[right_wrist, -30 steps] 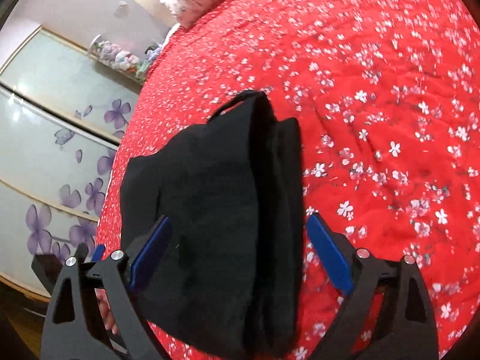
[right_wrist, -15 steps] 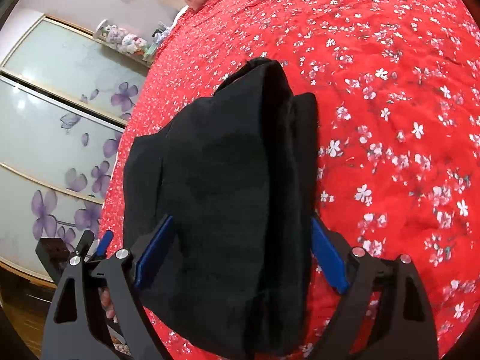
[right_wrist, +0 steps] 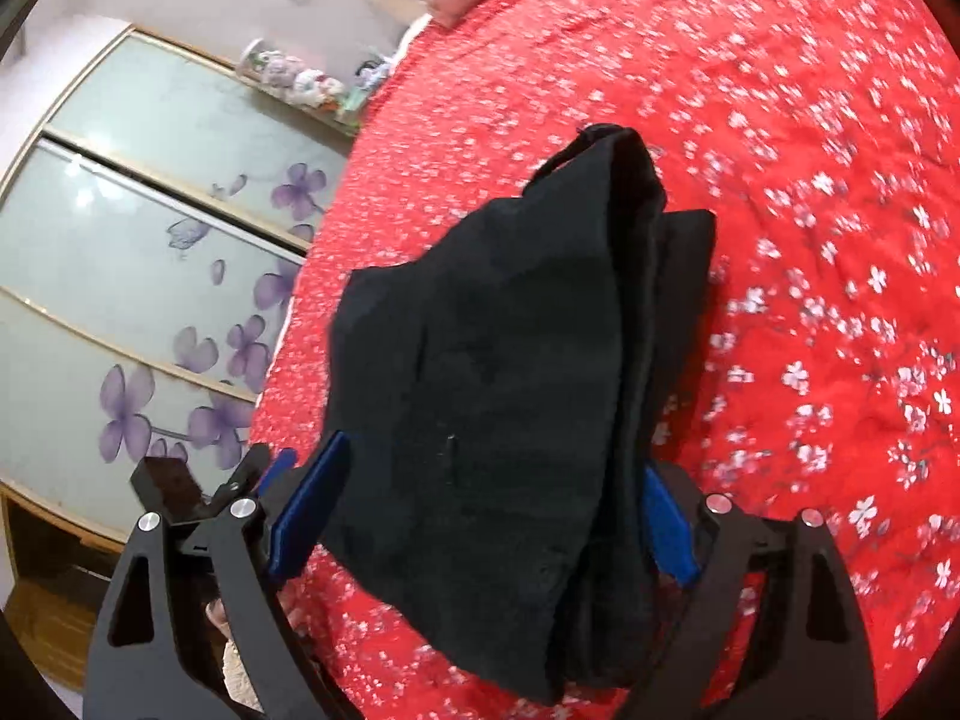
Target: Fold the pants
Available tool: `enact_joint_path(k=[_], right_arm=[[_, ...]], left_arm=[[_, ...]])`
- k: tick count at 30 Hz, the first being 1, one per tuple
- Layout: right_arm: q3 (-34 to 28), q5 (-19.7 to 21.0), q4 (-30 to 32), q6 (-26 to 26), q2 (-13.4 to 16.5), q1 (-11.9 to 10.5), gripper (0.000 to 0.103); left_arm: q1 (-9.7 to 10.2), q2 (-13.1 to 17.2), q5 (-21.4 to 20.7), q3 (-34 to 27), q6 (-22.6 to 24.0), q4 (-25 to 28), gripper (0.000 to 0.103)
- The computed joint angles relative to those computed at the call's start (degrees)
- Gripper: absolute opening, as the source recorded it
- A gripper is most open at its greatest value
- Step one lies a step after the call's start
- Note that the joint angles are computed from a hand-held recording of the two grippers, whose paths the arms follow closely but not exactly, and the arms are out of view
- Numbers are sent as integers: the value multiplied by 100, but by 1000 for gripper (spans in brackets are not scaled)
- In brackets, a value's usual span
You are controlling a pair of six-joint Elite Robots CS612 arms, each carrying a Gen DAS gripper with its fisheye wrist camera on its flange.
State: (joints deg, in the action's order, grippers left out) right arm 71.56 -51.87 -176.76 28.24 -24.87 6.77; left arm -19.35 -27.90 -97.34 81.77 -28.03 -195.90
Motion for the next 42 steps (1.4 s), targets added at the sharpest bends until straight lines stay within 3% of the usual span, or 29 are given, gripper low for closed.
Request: enact_joint_path(k=[4, 7, 10, 14, 17, 25, 30, 34, 36, 38, 39, 41, 42], right_arm=[[-159, -142, 317, 34, 106, 19, 90], [-283, 147, 238, 277, 285, -39, 89], [-320, 385, -79, 684, 434, -103, 74], [-361, 653, -726, 1201, 609, -162, 47], [-252, 443, -767, 944, 506, -126, 40], [-47, -414, -598, -188, 148, 87, 37], [-143, -384, -452, -98, 199, 67, 37], [-176, -376, -443, -22, 226, 74, 37], [-145, -391, -476, -43, 218, 69, 37], [-118, -395, -518, -35, 215, 66, 37], [-95, -387, -542, -18, 210, 61, 38], [-104, -369, -570, 55, 229, 54, 38], [-115, -364, -573, 75, 238, 50, 38]], left_arm=[[21, 26, -49, -58, -23, 45, 101], [123, 89, -330, -246, -247, 168, 101], [245, 169, -611, -433, -548, 177, 101], [361, 270, -880, -598, -871, 70, 101], [433, 351, -1095, -747, -1011, 189, 101], [640, 695, -1980, -1408, -1305, 879, 101], [733, 969, -2879, -1861, -1386, 1496, 101], [704, 1016, -3099, -2036, -841, 1994, 101], [685, 1059, -3152, -2101, -840, 1945, 101], [689, 1181, -3457, -2235, -1085, 1691, 97], [686, 1206, -3519, -2269, -1180, 1633, 89], [639, 1125, -3226, -2155, -1239, 1633, 77], [613, 1082, -3061, -2102, -1177, 1709, 63]])
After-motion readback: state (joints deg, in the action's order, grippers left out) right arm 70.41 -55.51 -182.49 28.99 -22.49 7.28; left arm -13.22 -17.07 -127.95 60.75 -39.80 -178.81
